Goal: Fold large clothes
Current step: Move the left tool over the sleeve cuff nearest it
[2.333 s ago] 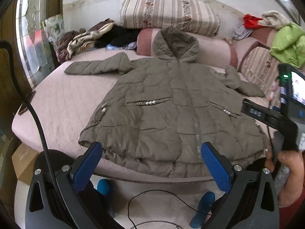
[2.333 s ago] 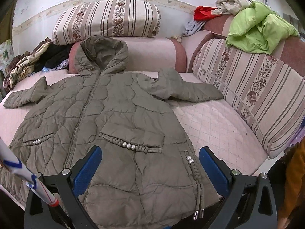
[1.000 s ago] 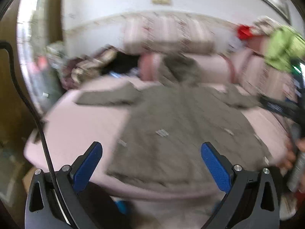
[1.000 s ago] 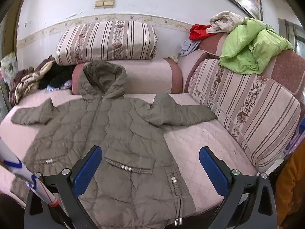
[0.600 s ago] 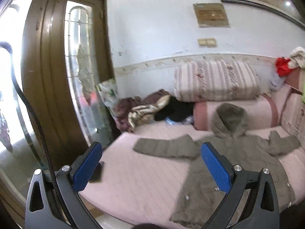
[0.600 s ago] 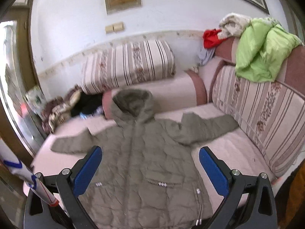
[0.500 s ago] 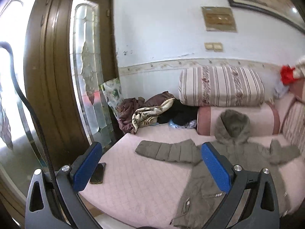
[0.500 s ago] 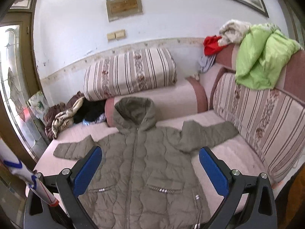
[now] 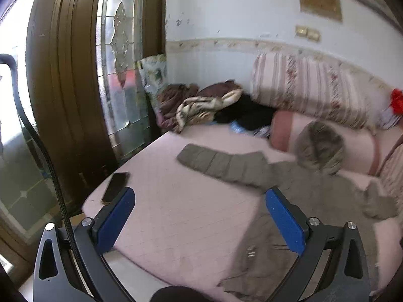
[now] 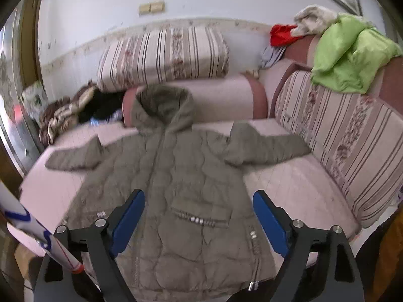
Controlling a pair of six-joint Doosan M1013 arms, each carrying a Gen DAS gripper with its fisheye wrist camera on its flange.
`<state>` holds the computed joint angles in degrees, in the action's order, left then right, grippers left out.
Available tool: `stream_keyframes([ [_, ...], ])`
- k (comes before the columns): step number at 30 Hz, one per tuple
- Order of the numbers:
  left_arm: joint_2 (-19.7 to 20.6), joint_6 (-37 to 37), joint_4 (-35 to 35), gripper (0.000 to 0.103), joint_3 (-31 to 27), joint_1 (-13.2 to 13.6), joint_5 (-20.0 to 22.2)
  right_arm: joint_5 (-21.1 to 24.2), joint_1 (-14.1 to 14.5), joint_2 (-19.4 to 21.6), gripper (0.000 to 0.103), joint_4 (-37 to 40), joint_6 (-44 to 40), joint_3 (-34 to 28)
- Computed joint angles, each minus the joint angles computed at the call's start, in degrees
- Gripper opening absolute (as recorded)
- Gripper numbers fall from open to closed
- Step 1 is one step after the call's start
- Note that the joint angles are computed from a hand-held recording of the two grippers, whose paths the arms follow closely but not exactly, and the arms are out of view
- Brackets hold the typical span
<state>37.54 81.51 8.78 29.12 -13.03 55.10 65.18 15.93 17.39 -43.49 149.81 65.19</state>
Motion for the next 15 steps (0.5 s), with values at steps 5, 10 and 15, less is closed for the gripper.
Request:
stream_keyframes([
  [5,2.77,-2.13,2.18,0.103,-2.54,-0.05,2.02,-0.83,-1.40,1.94,0.083,7.37,-2.99,-0.70],
  [10,4.89,-0.29,0.82,0.103,-5.24,-0.03,4.82,0.22,-1.21,4.24,0.083,9.10,-3.47,-2.39],
  [15,8.63,-0.65,1.54,0.103,-11.52,0.00,8.21,1.14,-1.37,5.85,0.083,11.48,-4.46,-3.45],
])
